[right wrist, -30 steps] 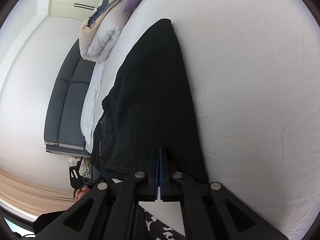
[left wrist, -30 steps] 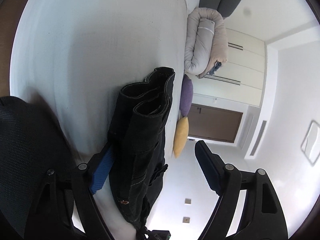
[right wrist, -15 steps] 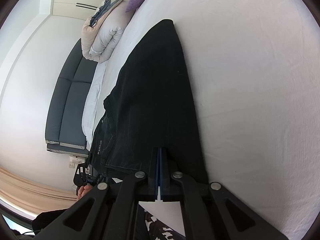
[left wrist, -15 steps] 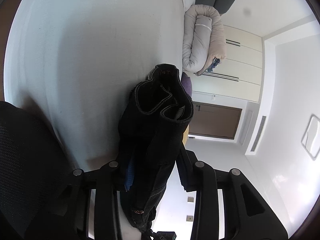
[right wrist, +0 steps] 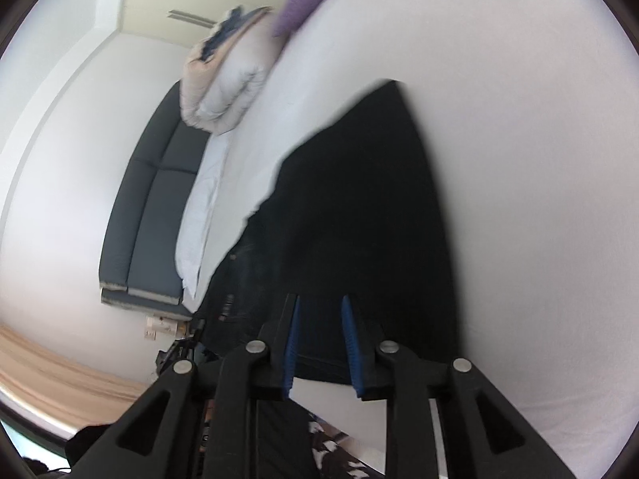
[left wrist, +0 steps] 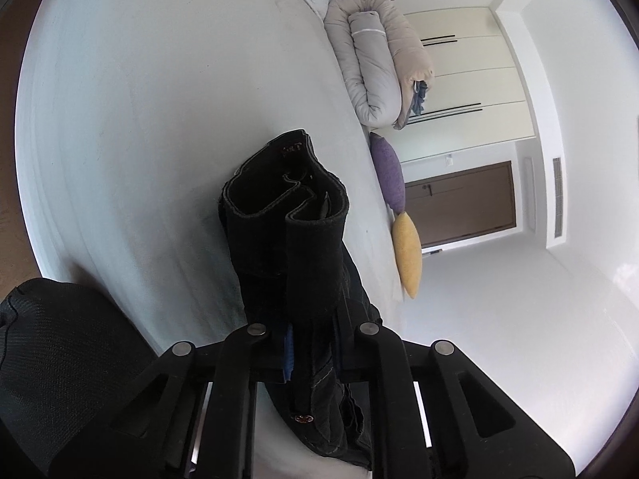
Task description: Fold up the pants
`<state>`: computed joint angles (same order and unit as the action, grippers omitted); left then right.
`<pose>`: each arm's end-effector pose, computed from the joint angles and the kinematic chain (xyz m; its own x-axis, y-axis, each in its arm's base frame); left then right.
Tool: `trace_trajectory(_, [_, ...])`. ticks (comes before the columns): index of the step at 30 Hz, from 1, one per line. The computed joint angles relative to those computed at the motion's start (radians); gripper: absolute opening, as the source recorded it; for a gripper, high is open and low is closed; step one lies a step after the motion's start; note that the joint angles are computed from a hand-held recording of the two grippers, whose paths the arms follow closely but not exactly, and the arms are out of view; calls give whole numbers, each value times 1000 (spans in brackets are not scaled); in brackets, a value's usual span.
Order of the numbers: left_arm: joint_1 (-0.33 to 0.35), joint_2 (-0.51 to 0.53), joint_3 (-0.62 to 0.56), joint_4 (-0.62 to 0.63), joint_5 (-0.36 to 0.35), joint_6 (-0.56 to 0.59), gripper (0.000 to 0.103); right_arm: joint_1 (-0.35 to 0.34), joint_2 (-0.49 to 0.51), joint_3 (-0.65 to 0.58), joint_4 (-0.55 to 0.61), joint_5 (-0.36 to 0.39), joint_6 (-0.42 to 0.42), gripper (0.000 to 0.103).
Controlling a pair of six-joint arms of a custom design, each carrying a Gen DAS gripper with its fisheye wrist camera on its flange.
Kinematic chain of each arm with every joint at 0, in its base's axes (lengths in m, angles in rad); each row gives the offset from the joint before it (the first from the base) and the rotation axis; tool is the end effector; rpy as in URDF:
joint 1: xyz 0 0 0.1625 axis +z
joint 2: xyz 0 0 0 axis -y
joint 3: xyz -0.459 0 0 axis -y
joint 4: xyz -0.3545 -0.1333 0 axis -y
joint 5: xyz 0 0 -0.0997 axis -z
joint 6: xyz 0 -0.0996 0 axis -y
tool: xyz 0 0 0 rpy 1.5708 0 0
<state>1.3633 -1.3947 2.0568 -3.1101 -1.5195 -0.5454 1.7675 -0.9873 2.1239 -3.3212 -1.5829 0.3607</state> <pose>0.0324 -0.5180 0.4095 -0.9107 -0.1816 0.3709 -0.3986 0.6215 -0.6744 0.2353 -0.5046 0.2000 -0.9752 0.1065 -0.1940 0.1971 0.8167 -0.5424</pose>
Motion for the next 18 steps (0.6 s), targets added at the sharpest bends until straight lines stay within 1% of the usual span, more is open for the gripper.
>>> trace_trajectory(4, [-42, -4, -21, 29, 36, 41, 9, 41, 76, -165, 156, 4, -39, 24])
trace_trajectory(5, [-61, -5, -29, 41, 57, 64, 8, 47, 107, -220, 201, 16, -48, 24])
trace_trajectory(7, [-95, -4, -44, 59, 90, 102, 8, 58, 162, -307, 267, 23, -58, 20])
trace_trajectory(11, [-163, 2, -74, 99, 159, 185, 8, 66, 279, -483, 420, 44, -54, 20])
trace_trajectory(13, [-194, 10, -90, 115, 183, 218, 8, 68, 318, -544, 497, 27, -53, 20])
trace_trajectory(15, [-229, 23, -109, 131, 217, 262, 8, 70, 349, -585, 566, -38, -24, 19])
trace_trajectory(16, [-243, 30, -118, 137, 226, 281, 8, 66, 356, -584, 566, -54, -10, 10])
trace_trajectory(17, [-260, 36, -124, 146, 238, 301, 8, 64, 359, -573, 549, -72, -4, 3])
trace_trajectory(18, [-280, 46, -132, 153, 255, 329, 8, 60, 358, -560, 529, -71, -6, 0])
